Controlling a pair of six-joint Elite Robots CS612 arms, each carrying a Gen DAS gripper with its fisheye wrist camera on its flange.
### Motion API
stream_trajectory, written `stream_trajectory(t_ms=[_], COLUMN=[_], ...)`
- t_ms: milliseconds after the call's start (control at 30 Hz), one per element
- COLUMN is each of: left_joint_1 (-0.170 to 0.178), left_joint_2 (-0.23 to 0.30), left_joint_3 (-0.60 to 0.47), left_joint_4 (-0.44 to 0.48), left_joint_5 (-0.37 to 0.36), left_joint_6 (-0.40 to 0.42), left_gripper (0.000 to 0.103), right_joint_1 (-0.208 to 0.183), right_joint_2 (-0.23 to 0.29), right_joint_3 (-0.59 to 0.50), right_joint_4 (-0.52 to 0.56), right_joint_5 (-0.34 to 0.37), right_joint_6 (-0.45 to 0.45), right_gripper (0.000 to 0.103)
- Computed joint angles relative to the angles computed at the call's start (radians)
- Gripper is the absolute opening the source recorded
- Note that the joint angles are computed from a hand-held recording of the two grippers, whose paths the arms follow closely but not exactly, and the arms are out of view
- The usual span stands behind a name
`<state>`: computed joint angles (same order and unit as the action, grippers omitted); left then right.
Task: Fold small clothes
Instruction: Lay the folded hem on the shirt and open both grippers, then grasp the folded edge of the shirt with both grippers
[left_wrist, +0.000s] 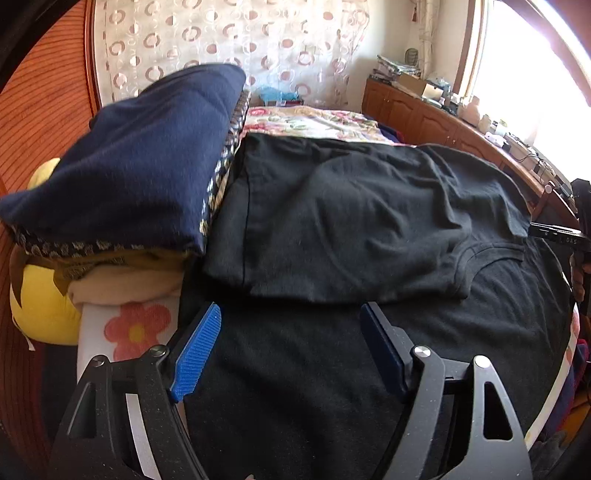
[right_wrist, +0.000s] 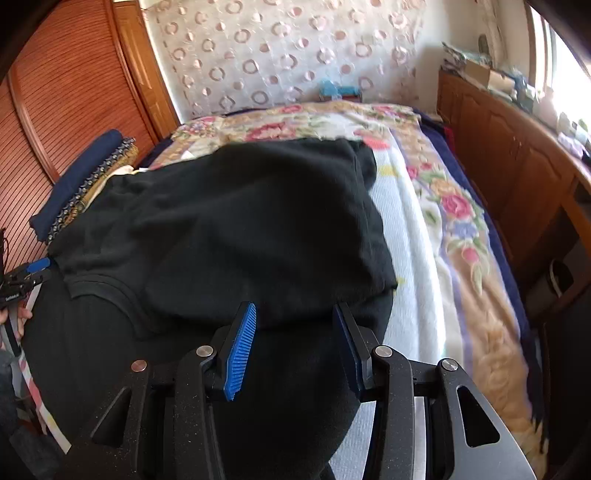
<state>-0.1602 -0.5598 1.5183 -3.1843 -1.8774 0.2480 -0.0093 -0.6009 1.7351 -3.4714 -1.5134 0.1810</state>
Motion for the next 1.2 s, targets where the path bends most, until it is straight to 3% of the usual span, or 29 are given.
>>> stream_trajectory(t_ms=[333, 433, 667, 800, 1067, 1200], left_joint_1=[-0.021, -0.018, -0.021, -0.004, 0.007, 0.01], left_joint_2=[0.006, 0.007, 0.004, 0.006, 0.026, 0.037], left_joint_3=[0.004, -0.001, 0.001, -0.01, -0.054, -0.071], left_joint_4=[0.006, 0.022, 0.028, 0.033, 0.013, 0.007], left_joint_5=[0.084, 0.069, 0.067, -0.021, -0.051, -0.061], left_joint_6=[0.02, 0.026, 0.012, -0.057, -0.199, -0.24], left_gripper=[0.082, 0.088, 0.088, 0.081, 0.074, 0.054], right_joint_1=[-0.004, 0.007, 0.018, 0.023, 0.019, 0.02], right_joint_2=[0.022, 0.035, 0.043, 0.035, 0.03, 0.029], right_joint_3=[-0.062, -0.072, -0.06, -0.053, -0.046, -0.048], right_joint_4=[0.025, 0.004, -0.029, -0.02, -0.022, -0.015], right_joint_5=[-0.043, -0.072, -0.09, -0.101, -0.095, -0.103], right_joint_6=[0.08, 0.07, 0.062, 0.043, 0.038, 0.031], right_gripper=[0.045, 0.046, 0.047, 0.052, 0.053, 0.053])
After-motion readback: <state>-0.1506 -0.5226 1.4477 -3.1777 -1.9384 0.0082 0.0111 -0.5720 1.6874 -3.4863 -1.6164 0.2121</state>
